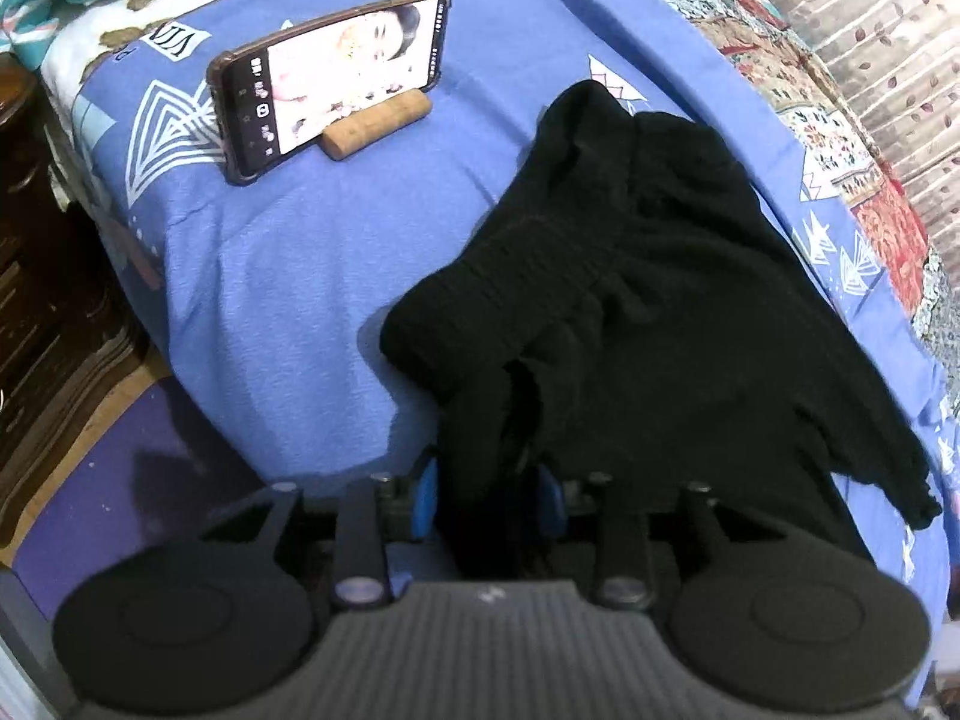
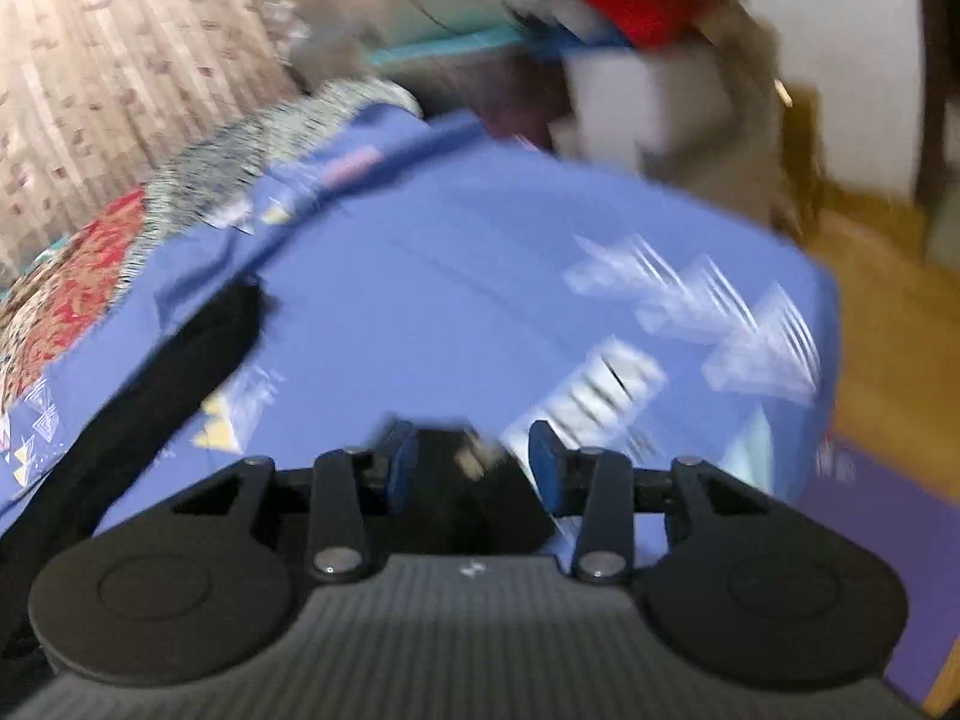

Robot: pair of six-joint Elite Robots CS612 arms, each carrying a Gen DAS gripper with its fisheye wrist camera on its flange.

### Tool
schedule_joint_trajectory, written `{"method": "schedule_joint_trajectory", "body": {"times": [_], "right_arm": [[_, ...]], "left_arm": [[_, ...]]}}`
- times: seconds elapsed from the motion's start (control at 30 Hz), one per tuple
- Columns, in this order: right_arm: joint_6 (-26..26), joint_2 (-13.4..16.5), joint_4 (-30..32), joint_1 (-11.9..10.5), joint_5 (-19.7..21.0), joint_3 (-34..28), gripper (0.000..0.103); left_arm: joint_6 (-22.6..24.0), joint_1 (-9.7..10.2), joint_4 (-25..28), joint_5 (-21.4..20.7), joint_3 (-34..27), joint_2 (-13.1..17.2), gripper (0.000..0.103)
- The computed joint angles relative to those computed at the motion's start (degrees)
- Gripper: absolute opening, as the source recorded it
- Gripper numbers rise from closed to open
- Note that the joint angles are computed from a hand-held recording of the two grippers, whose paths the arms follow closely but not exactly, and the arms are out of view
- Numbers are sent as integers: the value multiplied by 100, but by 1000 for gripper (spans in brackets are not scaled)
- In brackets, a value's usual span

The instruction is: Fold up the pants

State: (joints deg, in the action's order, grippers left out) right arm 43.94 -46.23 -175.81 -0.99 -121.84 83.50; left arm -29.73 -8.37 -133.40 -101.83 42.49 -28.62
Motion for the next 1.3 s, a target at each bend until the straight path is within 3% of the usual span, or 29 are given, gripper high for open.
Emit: {"method": "schedule_joint_trajectory", "body": {"times": [0.1,0.23,0.27,0.33,0.37,0.4,0.5,0.57,0.7,0.73,0.77,0.8,0.87,1.0,1.2,1.3], "right_arm": [[-681,258,69,-35,-36,-410,50],[-872,451,952,-282,1162,-822,51],[-882,492,1293,-313,1281,-931,47],[-1001,581,1445,-320,1175,-1043,34],[-1091,598,1262,-317,1139,-1033,26],[-1085,598,1157,-312,1087,-1032,25],[-1040,722,493,-214,365,-1133,25],[-714,791,115,-231,333,-1179,26],[-905,934,1248,-292,665,-1546,34],[-818,882,1164,-286,654,-1447,37],[-612,794,839,-296,712,-1252,45],[-438,718,341,-318,799,-1006,47],[62,513,-452,-363,906,-469,47],[752,129,-1250,-409,1010,433,49],[1753,-17,-1739,-400,1788,1036,49],[1665,66,-1775,-355,1915,946,53]], "left_arm": [[-54,-19,45,-5,-27,33,34],[-79,-35,74,40,-73,57,34],[-87,-36,62,42,-84,62,33],[-112,-38,4,48,-78,60,29],[-115,-39,-86,51,-48,51,20],[-113,-43,-165,58,-19,41,16],[-130,-59,-328,112,-18,51,15],[-112,-79,-238,148,-108,98,15],[-2,-123,-5,298,-237,165,18],[-14,-123,-30,285,-209,154,19],[-14,-125,-76,294,-160,129,23],[14,-126,-104,298,-133,116,27],[69,-127,-92,306,-116,107,28],[28,-119,-55,239,-142,127,36],[87,-145,-136,235,-16,70,42],[93,-138,-132,201,-15,56,40]]}}
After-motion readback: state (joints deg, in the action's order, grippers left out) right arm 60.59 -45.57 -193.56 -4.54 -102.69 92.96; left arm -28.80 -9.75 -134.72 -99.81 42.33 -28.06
